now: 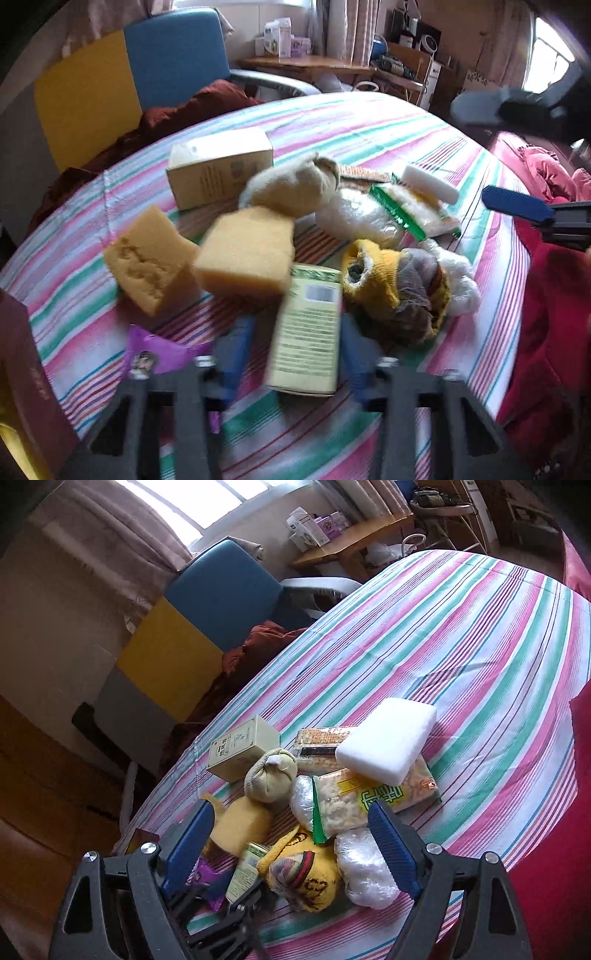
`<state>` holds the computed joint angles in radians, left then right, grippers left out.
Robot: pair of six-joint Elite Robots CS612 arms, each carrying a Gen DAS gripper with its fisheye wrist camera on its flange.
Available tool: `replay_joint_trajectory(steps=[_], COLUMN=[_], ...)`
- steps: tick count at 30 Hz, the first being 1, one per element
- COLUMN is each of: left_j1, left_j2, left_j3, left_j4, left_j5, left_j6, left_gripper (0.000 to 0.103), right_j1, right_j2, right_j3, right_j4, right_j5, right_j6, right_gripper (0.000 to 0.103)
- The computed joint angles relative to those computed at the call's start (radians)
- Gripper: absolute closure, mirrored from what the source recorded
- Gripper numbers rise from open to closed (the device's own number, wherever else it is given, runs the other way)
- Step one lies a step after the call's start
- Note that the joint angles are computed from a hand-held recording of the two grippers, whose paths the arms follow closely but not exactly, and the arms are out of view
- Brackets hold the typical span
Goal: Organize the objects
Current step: 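Grasp the pale green tea box with left while right reaches the yellow knitted bundle, then grasp the yellow knitted bundle with the right gripper while left holds the tea box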
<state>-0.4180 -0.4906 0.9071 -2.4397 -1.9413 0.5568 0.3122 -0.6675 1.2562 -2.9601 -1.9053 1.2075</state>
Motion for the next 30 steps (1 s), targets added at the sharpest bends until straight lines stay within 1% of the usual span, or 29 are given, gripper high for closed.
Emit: replay_joint_trajectory(steps=[1,3,9,12,15,17,18,20,23,25,26,30], left_j1=[0.001,0.006,0.020,0.030,0.044,0.049,0.049,0.051,0.054,0.054,0.055,0.056], left_j2=[0.004,0.001,-0.031,-0.051,-0.067,-0.066,-0.067,-0.066,-0.064,-0.057,-0.056,-0.058], left_j3=[-0.002,0.017,0.096,0.142,0.189,0.195,0.195,0.194,0.197,0.183,0.183,0.190], left_j4=[0.003,-0.030,-0.097,-0.128,-0.178,-0.188,-0.186,-0.186,-0.197,-0.193,-0.194,-0.206], left_j5=[0.000,-0.018,-0.034,-0.049,-0.067,-0.076,-0.076,-0.080,-0.091,-0.096,-0.099,-0.102], left_j6=[-0.008,-0.012,-0.016,-0.010,-0.005,-0.006,-0.008,-0.011,-0.018,-0.023,-0.025,-0.021], left_gripper=[0.073,0.073,0.073,0.073,0.073,0.073,0.073,0.073,0.073,0.073,0.073,0.073], right_j1=[0.000,-0.001,-0.003,-0.004,-0.011,-0.014,-0.014,-0.012,-0.014,-0.018,-0.022,-0.025], right_j2=[0.000,0.000,0.001,0.004,0.012,0.017,0.019,0.021,0.020,0.020,0.022,0.029], right_j3=[0.000,0.001,-0.005,-0.016,-0.039,-0.054,-0.062,-0.069,-0.062,-0.058,-0.060,-0.082], right_j4=[0.000,-0.001,0.016,0.035,0.062,0.085,0.100,0.121,0.108,0.098,0.098,0.142], right_j5=[0.000,0.003,0.012,0.026,0.084,0.117,0.121,0.122,0.130,0.159,0.185,0.228], right_j6=[0.002,0.003,-0.002,-0.019,-0.075,-0.108,-0.116,-0.122,-0.105,-0.097,-0.100,-0.121], right_gripper=[0.016,0.016,0.016,0.016,0.016,0.016,0.016,0.016,0.016,0.016,0.016,0.016])
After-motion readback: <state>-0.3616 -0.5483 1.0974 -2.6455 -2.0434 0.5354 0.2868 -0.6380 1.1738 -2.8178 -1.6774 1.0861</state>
